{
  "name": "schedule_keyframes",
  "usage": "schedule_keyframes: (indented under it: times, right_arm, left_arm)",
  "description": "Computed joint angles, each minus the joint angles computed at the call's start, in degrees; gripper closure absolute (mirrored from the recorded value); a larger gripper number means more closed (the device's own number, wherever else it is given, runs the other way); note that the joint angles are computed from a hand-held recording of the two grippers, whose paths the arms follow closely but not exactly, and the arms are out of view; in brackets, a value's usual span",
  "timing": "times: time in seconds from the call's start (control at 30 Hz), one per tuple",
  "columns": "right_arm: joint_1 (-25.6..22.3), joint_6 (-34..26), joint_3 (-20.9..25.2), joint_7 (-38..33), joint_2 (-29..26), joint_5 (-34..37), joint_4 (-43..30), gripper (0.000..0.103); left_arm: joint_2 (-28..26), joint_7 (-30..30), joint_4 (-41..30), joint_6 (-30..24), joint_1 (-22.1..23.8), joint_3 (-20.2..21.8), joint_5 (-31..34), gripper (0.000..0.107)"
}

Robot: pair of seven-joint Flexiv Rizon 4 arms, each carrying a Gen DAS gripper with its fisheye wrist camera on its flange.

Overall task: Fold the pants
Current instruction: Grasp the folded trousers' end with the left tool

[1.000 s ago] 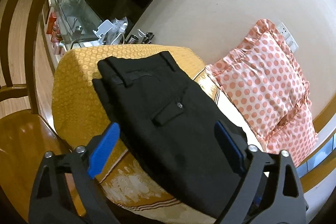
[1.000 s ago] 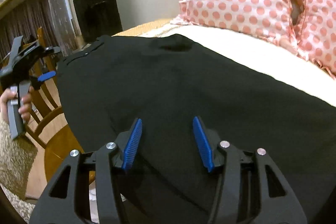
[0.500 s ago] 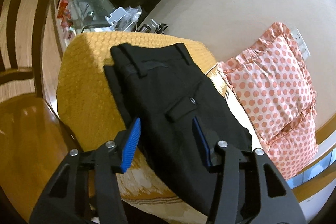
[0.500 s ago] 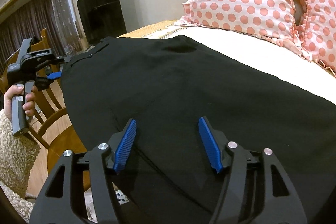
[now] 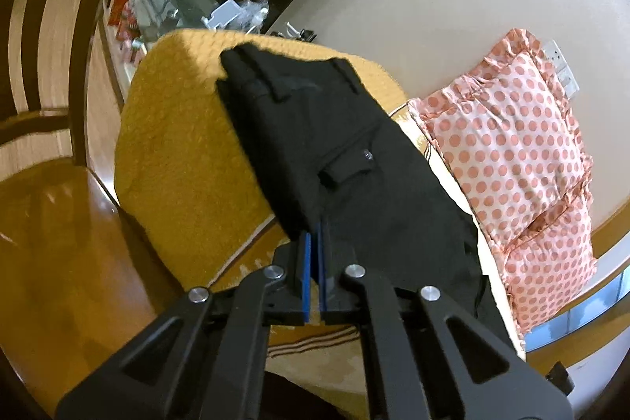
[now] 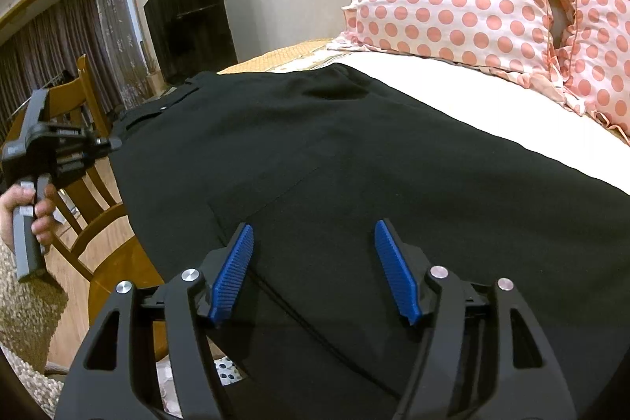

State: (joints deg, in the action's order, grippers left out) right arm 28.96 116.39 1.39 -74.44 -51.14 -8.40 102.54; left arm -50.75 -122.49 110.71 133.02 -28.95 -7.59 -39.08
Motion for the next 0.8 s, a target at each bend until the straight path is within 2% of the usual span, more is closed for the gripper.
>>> schedule_keyframes:
  times: [0.03,0.1,0.17,0.33,0.4,0.5,0.6,0.8]
  right_arm:
    - [0.21,-0.04,-0.24,-0.18,0.12,0.08,0.15,0.035]
    - [0.2,-0.13,-0.26,-0.4,0.23,0.02,0.28,0.035]
    - [-0.43,-0.03,0.33,-0.41,0.28,-0.39,0.4,0.035]
    - [-0.34,0.07,0.17,-0.66,0.28,-0.35,0.43,0.035]
    - [-0.21,0.05,0.08,-0.69,0.28,-0.2,0.42,0.035]
    - [0.01,0.04,-0.13,-0.85,0.32,-0.01,0.46,0.035]
    - [-0.12,0.18,-0.06,-0.94,0.16,-0.03,0.29,0.035]
    - [-0.74,0.95,0.47,-0.98,0.06,-0.2,0.55,0.035]
  left_arm:
    - [-0.24,-1.39,0.38,1.48,0.47,-0.38,0.91,0.101]
    - [-0.11,-1.84,0.93,2.77,-0.65,0.08,-1.96,0.081]
    - [-0.27,-3.28,1.53,4.26,-0.34,-0.27,-3.09,0.069]
    - [-2.68,-12.28,0.59,4.39,9.03,-4.65,12.85,0.069]
    - [-3.54,-13.83,-0.81,4.3,10.97,-5.23,17.58,0.069]
    - [-2.89,-13.24,-1.65,3.68,9.59,-3.95,16.64,0.064]
    - [-1.8,-10.68,-2.08,4.02,7.79,-2.26,15.52,0.064]
    - [-1.24,-10.52,-2.85,-0.12,9.31,-2.51,13.22,0.064]
